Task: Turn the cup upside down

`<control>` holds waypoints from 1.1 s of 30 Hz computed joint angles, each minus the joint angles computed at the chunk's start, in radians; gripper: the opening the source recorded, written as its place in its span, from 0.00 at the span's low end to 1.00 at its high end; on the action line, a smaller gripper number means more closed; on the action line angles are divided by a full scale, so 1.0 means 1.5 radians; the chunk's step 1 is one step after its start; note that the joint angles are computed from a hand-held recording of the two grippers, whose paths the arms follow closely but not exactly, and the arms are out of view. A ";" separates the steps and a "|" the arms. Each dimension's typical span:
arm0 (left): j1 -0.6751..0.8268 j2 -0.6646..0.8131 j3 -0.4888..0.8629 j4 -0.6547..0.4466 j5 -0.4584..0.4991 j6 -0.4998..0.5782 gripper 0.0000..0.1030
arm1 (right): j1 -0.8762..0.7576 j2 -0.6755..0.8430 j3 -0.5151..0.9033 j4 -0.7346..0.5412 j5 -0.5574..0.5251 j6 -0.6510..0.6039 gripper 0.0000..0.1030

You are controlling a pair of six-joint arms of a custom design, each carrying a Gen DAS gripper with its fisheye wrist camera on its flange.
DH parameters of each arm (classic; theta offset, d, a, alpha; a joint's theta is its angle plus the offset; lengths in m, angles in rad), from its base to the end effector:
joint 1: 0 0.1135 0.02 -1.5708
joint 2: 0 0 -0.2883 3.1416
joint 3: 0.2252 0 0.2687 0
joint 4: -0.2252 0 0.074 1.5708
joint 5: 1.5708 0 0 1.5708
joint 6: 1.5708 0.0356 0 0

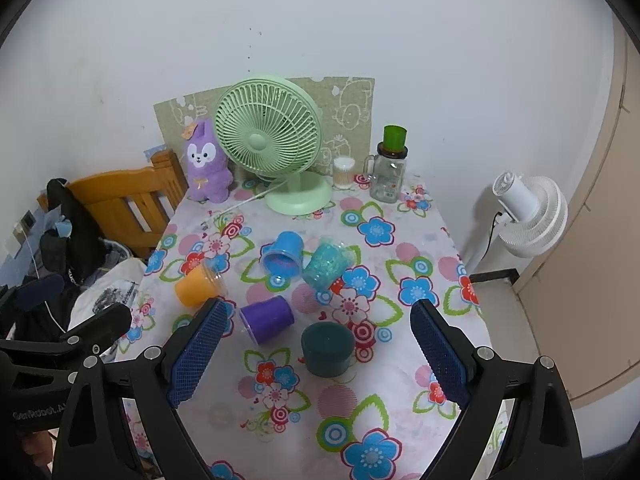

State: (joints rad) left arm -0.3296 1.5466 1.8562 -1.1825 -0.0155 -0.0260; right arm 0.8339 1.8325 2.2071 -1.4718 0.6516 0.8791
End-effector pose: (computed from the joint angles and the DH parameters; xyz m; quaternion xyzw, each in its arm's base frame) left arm 0.2979 -0.1013 0.4547 0.1395 0.9293 -0.0533 0.3378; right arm 0.2600 0.2544 0.4526 0.0959 0.9190 -0.0359 0.3807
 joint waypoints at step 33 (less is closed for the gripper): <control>-0.012 0.006 0.009 -0.007 -0.001 -0.009 1.00 | 0.002 -0.004 -0.002 -0.016 0.002 0.015 0.92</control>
